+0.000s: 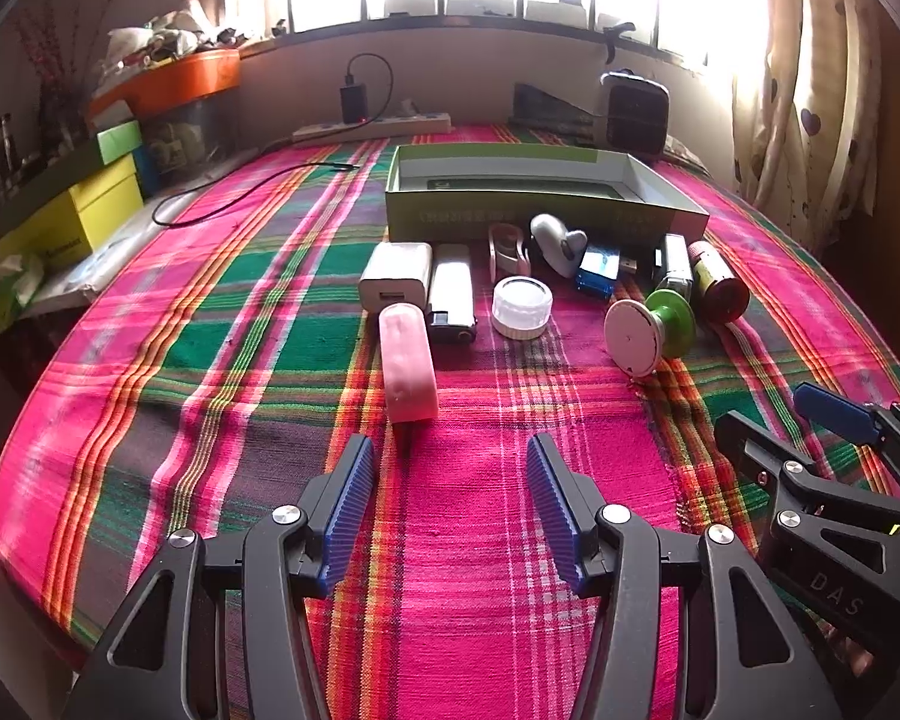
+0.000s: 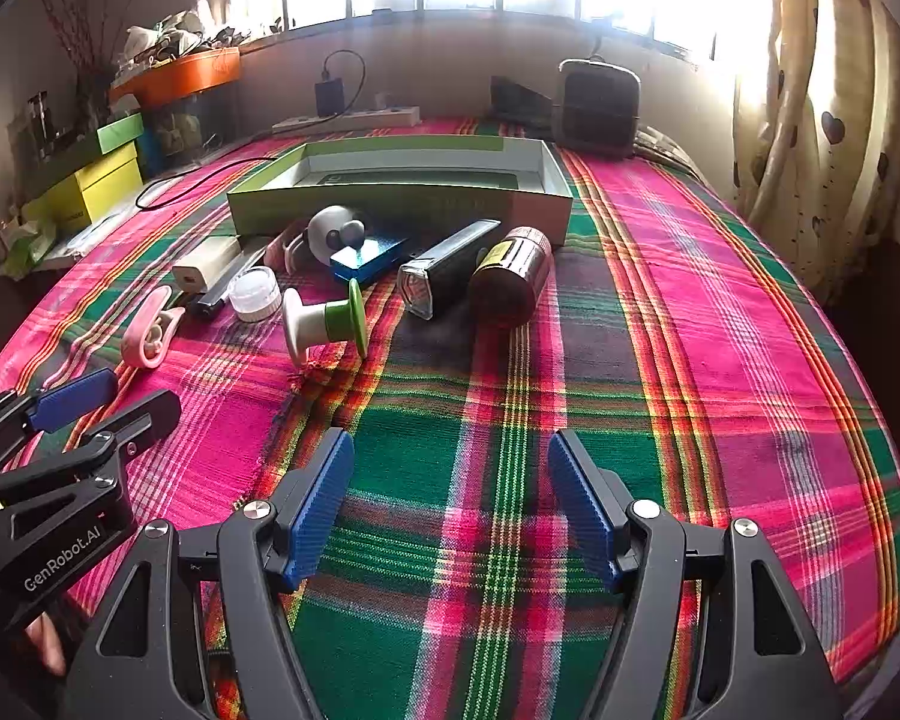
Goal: Organize rigid objects
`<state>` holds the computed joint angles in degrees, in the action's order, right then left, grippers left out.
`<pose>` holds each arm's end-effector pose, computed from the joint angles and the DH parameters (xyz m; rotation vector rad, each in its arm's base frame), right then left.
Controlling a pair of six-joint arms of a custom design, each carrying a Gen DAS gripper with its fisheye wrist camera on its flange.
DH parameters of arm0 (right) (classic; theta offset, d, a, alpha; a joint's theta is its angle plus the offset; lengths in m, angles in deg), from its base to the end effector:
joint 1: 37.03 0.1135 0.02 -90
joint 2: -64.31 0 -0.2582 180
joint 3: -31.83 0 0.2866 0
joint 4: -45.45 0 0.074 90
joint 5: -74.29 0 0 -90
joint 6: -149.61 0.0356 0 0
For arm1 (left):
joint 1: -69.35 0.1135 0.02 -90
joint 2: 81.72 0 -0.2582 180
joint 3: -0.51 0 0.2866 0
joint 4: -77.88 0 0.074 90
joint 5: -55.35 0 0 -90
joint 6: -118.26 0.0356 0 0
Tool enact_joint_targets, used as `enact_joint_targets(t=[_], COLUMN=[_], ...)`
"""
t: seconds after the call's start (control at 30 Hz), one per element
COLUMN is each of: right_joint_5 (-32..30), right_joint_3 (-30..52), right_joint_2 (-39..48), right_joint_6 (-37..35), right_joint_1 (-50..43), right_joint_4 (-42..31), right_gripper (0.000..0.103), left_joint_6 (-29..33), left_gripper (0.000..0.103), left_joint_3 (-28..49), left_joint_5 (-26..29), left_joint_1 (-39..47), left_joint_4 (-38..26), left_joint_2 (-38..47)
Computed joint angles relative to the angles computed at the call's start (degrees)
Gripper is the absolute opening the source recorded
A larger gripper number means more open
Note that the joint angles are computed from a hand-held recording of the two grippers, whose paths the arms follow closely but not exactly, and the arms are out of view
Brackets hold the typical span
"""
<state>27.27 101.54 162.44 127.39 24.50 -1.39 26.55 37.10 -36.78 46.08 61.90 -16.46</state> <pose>0.1806 0.2821 0.1360 0.2483 2.3470 -0.1217 0.2222 -0.0941 0.1335 0.4226 2.3176 -0.1701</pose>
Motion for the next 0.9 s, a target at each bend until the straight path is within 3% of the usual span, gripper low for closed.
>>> enact_joint_targets(t=[0.9], right_joint_5=[0.2], right_joint_3=[0.0], right_joint_2=[0.1], right_joint_6=[0.2], right_joint_1=[0.2], right_joint_4=[0.1], right_gripper=[0.068], left_joint_6=[-0.3], left_gripper=[0.052], left_joint_3=[-0.9], left_joint_5=[-0.7], left_joint_1=[-0.6], left_joint_4=[0.8], left_joint_2=[-0.4])
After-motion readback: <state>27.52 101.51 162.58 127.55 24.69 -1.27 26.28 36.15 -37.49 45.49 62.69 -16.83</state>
